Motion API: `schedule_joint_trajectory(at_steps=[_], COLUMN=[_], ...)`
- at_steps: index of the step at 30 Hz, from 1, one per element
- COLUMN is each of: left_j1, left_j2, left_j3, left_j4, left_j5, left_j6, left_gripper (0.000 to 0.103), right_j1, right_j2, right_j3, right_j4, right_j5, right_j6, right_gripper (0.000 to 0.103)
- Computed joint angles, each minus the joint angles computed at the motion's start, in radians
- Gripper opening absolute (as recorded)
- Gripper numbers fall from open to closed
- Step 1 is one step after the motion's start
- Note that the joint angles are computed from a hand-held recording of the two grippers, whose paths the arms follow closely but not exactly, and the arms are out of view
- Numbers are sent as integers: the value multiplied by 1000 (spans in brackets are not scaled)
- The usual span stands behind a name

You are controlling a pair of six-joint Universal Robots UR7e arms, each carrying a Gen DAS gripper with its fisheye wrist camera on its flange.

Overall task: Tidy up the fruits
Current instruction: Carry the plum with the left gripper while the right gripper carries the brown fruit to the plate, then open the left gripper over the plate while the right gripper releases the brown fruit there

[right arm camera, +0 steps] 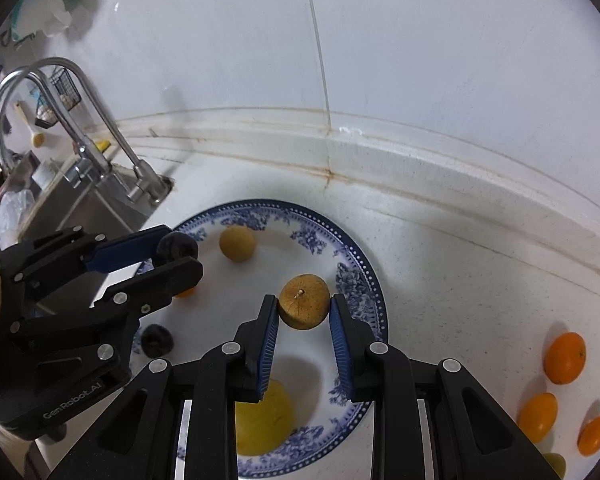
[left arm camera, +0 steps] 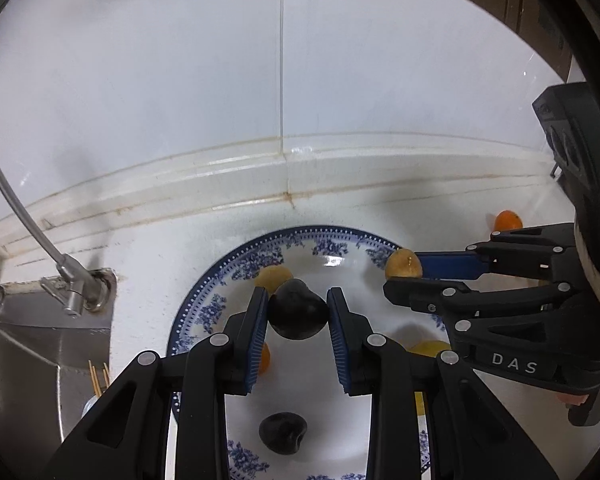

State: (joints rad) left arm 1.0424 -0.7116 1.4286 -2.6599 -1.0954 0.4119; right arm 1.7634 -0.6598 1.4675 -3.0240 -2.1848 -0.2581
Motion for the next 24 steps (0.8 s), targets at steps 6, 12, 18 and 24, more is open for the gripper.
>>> schedule_joint_trajectory(at_steps=[6, 12, 18, 24], left_j1=[2, -1, -5, -28], left_j2=[22, 26, 16, -30], left_j3=[-28, -34, -25, 30], left_j4=[43, 46, 32, -35], left_j5=[17, 25, 36, 57], left_j6=[-11, -12, -15, -20], left_gripper=[30, 30, 38, 38], right_j1=[-14, -21, -18, 1], right_j2=[1, 3, 1, -10], right_j3=[-15, -22, -18, 9], right_j4=[41, 58, 43, -11], right_j5=[20, 31, 37, 18], right_j6=[17, 25, 7, -20], right_gripper=[28, 28, 29, 32])
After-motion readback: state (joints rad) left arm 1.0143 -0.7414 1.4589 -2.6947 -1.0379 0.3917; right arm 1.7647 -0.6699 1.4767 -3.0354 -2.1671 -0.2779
